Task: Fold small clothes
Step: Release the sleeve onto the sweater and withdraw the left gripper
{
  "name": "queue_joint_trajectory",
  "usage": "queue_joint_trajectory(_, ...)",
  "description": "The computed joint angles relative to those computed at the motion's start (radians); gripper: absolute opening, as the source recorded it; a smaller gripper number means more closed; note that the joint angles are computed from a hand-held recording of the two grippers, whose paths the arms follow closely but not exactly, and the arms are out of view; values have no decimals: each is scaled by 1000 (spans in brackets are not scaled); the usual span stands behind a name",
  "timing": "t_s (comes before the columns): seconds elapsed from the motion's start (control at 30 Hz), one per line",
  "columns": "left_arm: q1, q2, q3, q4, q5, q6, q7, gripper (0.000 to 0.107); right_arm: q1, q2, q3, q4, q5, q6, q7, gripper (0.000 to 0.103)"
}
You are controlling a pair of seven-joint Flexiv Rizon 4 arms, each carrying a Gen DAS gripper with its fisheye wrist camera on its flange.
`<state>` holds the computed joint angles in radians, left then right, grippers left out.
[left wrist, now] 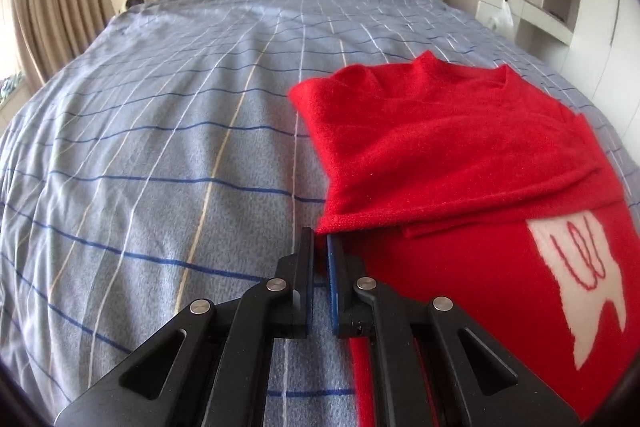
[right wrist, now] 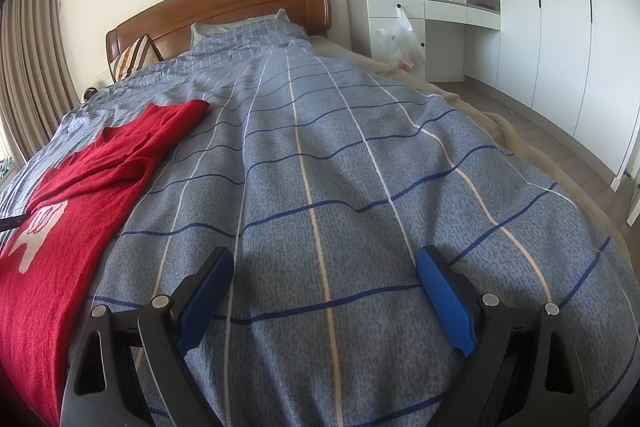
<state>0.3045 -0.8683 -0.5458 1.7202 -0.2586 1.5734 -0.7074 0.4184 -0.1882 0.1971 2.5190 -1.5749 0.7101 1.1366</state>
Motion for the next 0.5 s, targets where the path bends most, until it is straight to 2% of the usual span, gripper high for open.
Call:
queue_joint_trajectory(0.17, 26, 8, -22, 14, -24, -12, -22, 4, 0, 0, 0, 1, 2, -1, -1, 92)
queue_joint_trajectory(0.2, 19, 18, -7, 20, -34, -10, -42, 4, 1, 0, 0, 1, 3, -2, -2, 92)
queue_joint_trajectory(0.3, 74, 45, -42, 67, -64, -12, -72, 6, 0, 0, 0, 1, 1, -1, -1, 92)
queue_joint_trajectory(0.33, 103, 57, -62, 96, -63, 2, -73, 10, 1, 0, 0, 1, 1, -2, -1, 92)
queue_joint_trajectory(0.37, 135, 69, -83, 128, -55, 19, -71, 26, 1, 0, 0, 1, 1, -2, -1, 92)
queue_joint_trajectory(0.4, 162, 79, -100, 157, -41, 41, -70, 50, 1, 0, 0, 1, 1, -2, -1, 92)
queue_joint_trajectory(0.47, 183, 104, -91, 209, -2, 110, -90, 75, 1, 0, 1, 1, 3, -2, -2, 92)
queue_joint_trajectory(0.5, 183, 115, -74, 226, 17, 139, -101, 79, 1, 0, 1, 1, 3, -2, -2, 92)
